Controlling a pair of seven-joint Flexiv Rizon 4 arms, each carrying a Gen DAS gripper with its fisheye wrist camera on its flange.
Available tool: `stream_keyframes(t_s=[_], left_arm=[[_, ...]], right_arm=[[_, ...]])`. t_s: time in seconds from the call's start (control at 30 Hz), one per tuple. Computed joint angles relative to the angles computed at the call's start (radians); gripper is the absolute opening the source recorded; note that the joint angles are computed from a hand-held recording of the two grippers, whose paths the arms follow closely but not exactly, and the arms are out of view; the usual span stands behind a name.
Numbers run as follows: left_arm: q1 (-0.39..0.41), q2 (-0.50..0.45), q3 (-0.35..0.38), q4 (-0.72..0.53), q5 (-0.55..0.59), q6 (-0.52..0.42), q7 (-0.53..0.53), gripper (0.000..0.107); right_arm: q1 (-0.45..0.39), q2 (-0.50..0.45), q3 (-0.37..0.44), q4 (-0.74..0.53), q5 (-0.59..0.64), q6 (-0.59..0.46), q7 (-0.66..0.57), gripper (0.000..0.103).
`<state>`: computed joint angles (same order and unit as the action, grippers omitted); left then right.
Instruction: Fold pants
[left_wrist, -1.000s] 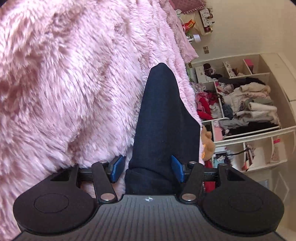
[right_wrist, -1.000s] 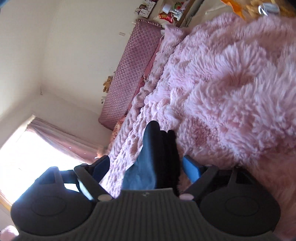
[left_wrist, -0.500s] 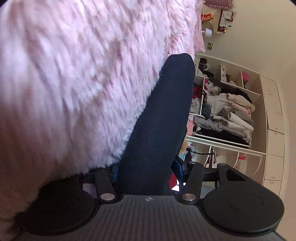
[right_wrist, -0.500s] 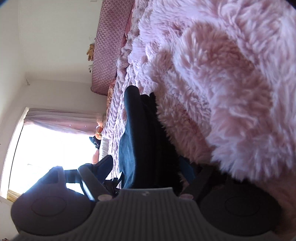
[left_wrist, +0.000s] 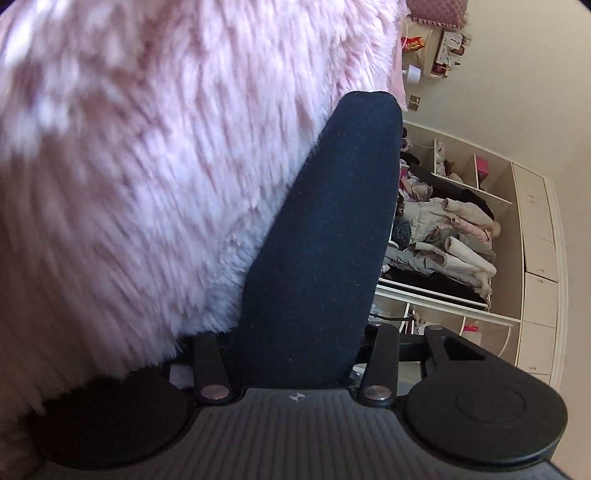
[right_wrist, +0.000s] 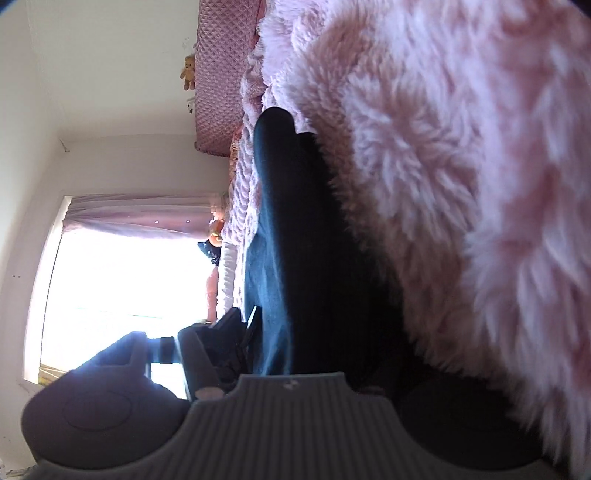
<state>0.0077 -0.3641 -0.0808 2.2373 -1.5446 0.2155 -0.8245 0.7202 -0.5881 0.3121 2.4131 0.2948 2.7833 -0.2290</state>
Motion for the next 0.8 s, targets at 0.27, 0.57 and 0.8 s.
stream_keyframes(t_s=[0.27,0.57,0.8], left_arm=[[-0.023,0.092,0.022,0.036,0.014,0.05,-0.038,0.037],[-0.04,0.211,0.053,0.04,0.101,0.041,-0.06,0.035],[-0.034,0.333,0.103,0.048,0.181,-0.026,-0.034,0.035]], right_arm=[[0.058,0.111,-0.028,-0.008,0.122,-0.151,-0.096,0.024],[0.163,0.234,-0.013,-0.066,0.346,-0.209,-0.277,0.024],[0.237,0.364,0.015,-0.173,0.588,-0.302,-0.575,0.024]])
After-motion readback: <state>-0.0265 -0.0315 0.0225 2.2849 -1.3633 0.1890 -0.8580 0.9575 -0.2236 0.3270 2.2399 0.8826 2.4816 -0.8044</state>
